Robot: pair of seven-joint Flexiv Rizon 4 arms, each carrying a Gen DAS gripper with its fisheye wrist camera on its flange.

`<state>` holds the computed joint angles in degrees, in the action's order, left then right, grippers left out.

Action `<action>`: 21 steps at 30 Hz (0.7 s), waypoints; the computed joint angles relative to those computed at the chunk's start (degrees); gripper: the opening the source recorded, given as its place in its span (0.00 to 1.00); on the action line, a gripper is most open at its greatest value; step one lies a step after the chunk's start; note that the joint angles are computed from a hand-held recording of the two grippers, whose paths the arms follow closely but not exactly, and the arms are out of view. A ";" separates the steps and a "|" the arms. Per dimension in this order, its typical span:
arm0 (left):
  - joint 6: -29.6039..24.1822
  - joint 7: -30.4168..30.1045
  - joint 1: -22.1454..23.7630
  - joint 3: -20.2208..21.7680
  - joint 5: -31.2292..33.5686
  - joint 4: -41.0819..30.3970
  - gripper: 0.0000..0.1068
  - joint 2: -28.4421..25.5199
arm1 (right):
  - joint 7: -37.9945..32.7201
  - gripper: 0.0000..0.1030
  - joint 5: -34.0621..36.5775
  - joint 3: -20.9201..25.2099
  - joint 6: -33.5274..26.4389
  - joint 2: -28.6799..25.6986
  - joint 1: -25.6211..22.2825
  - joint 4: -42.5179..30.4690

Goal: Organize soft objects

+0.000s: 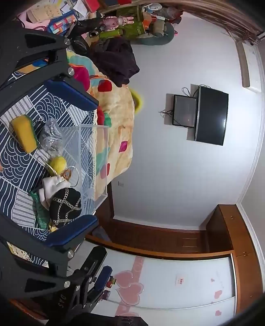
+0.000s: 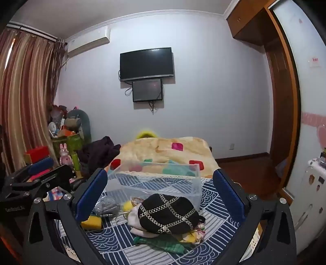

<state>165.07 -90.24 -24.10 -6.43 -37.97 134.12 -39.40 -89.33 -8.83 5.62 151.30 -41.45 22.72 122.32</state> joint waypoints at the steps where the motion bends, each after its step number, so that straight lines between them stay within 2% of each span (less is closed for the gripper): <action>1: -0.13 0.18 0.00 0.04 0.06 0.03 0.96 0.05 | -0.23 1.00 -0.05 -0.12 0.10 0.03 -0.06 0.16; 2: -0.25 0.29 0.03 0.08 0.20 0.06 0.96 0.11 | -0.49 1.00 -0.31 -0.22 0.36 0.07 -0.27 0.42; 3: -0.28 0.33 0.05 0.12 0.28 0.10 0.96 0.14 | 1.28 1.00 -0.85 0.09 -2.41 0.85 -0.84 0.50; 7: -0.06 0.65 -0.05 0.29 0.24 0.28 0.96 0.25 | 0.37 1.00 0.58 0.07 -2.17 1.18 0.30 0.38; 10: -0.04 1.35 -0.42 0.15 -0.45 -0.92 0.96 -0.54 | 0.90 1.00 -1.05 0.40 -0.31 0.52 -1.19 0.68; 21: 0.64 1.33 -0.48 -0.17 -0.77 -0.51 0.96 -0.47 | 1.81 1.00 -2.58 0.39 -0.22 0.54 -1.86 0.75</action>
